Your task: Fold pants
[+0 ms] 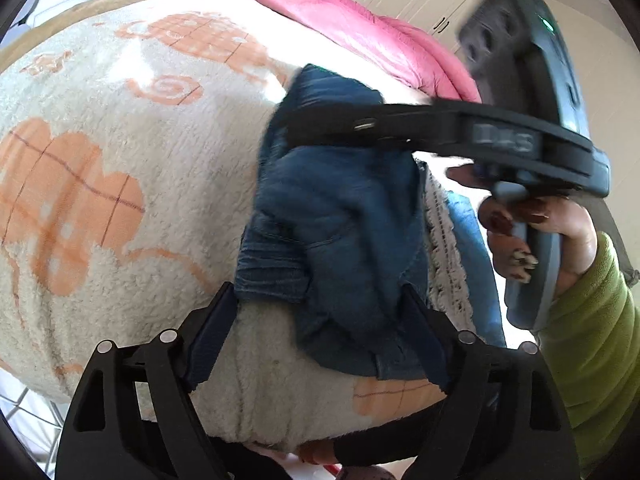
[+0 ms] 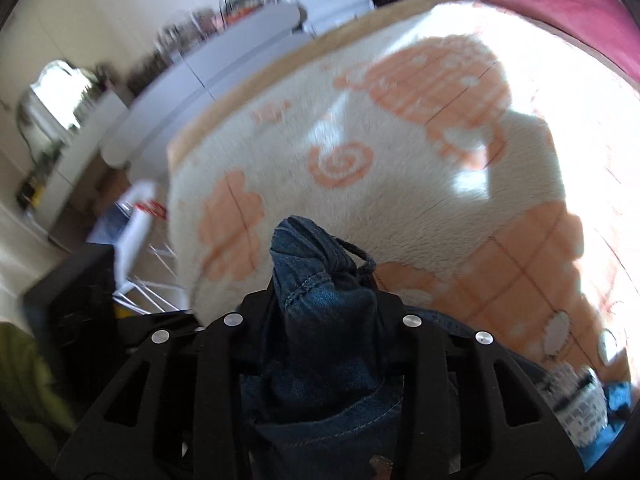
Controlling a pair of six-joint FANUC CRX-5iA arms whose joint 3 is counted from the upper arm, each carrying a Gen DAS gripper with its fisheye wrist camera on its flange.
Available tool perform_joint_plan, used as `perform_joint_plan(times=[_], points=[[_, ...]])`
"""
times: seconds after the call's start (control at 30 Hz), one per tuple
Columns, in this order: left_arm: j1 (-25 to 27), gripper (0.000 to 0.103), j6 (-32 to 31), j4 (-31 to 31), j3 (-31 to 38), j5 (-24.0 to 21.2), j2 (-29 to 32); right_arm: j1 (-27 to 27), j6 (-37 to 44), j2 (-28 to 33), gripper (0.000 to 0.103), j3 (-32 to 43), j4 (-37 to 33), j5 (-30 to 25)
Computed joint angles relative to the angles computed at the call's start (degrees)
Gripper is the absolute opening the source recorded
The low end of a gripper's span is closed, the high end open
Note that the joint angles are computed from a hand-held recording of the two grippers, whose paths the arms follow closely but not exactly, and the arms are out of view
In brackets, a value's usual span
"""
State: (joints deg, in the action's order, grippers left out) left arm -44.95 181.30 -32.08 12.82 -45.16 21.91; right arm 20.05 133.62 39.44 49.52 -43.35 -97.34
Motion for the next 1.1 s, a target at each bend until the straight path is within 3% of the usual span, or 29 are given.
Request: perform_joint_plan(times=[0.07,0.13,0.2,0.33,0.4,0.57,0.67,0.9,1.0,1.1], points=[[0.0,0.088,-0.3,-0.4,0.9,0.8,0.3,-2.4,-0.3,0.6,0.030,2.0,-2.9,-1.7],[0.4,0.089,-0.4,0.2,1.2,2.7,0.5,-4.4,-0.4,1.0,0.030,3.2,-5.0,-2.6],[1.4,0.089,-0.5,1.9,0.6,7.7,0.7,-6.5,-1.0,1.8,0.030,5.1,-7.3,-3.9],[3.0,0.089,-7.9,8.1,3.0,12.8,3.4,-9.9,-1.2,2.3,0.030,6.4,-10.0,-4.8],[3.6,0.089,-11.4,10.0,5.2,12.6,4.9,-11.2,-1.3,2.5,0.030,6.9,-11.1,-5.0],[3.0,0.088,-18.0,12.5,12.0,10.8,8.6,-15.2,-2.3,3.1,0.047,7.6,-14.0,-5.5],[3.6,0.088,-26.5,18.8,14.5,11.6,11.1,-17.9,-4.1,3.0,0.058,6.3,-15.0,-3.9],[4.8,0.088,-39.6,29.2,17.7,8.8,15.1,-18.2,-3.9,-1.6,0.058,-3.5,-4.2,6.1],[3.5,0.088,-39.6,26.3,22.7,3.1,17.7,-16.8,-3.0,-3.6,0.058,-7.7,1.5,10.8],[3.1,0.088,-40.2,25.2,23.8,1.3,17.9,-13.8,-4.2,-5.6,0.058,-12.5,10.4,17.6]])
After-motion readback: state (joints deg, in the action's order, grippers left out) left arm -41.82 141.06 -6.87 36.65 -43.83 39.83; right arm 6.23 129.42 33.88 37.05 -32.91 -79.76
